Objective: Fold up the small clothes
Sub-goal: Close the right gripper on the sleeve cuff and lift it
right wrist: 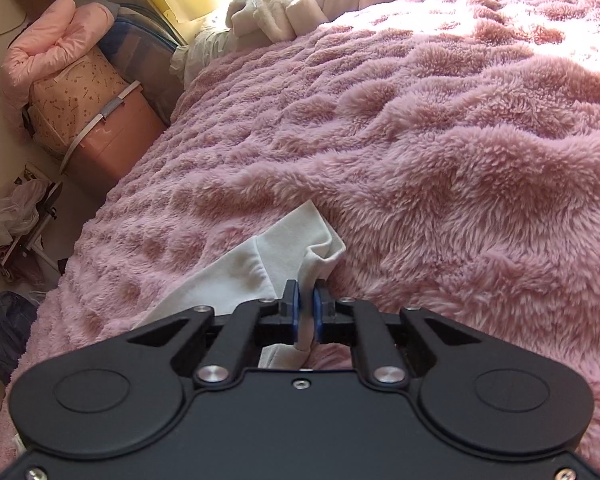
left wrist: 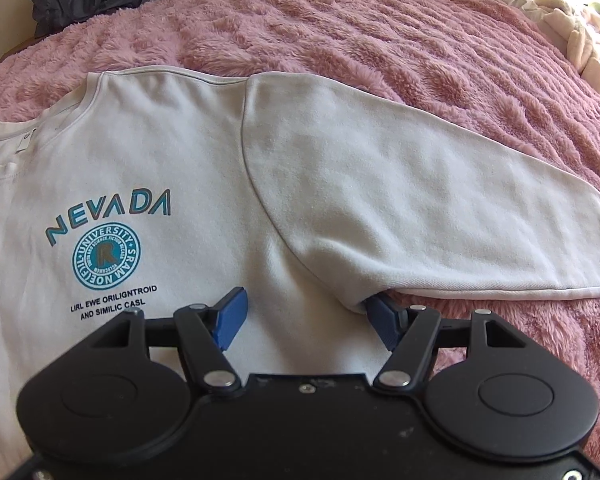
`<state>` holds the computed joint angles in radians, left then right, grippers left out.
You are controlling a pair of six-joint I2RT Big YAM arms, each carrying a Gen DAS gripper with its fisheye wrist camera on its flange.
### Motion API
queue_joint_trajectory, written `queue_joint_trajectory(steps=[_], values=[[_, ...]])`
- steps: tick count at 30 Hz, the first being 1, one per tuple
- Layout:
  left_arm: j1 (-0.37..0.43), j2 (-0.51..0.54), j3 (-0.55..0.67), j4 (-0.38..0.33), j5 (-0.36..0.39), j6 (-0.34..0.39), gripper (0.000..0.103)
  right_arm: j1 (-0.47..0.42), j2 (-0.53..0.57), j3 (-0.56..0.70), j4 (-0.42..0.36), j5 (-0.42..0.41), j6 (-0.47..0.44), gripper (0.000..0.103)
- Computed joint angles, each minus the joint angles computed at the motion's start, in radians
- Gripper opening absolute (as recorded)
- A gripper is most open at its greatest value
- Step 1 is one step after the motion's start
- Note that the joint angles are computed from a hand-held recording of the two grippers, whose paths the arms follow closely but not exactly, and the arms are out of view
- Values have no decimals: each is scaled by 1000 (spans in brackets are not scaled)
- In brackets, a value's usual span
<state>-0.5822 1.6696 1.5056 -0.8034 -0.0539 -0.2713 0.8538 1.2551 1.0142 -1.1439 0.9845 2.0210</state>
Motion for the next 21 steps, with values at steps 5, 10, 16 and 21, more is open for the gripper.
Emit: queue_joint_trajectory(steps=[5, 10, 16, 21], values=[[27, -46, -20, 23, 36, -8, 70, 28, -1, 82, 4, 77, -100, 8], [86, -154, -85, 34, 32, 13, 70, 46, 35, 199, 173, 141, -374, 8], [201, -277, -178, 11, 39, 41, 70, 57, 152, 345, 570, 104, -808, 8], [326, -383, -262, -9, 68, 54, 70, 76, 308, 521, 769, -5, -1041, 8]])
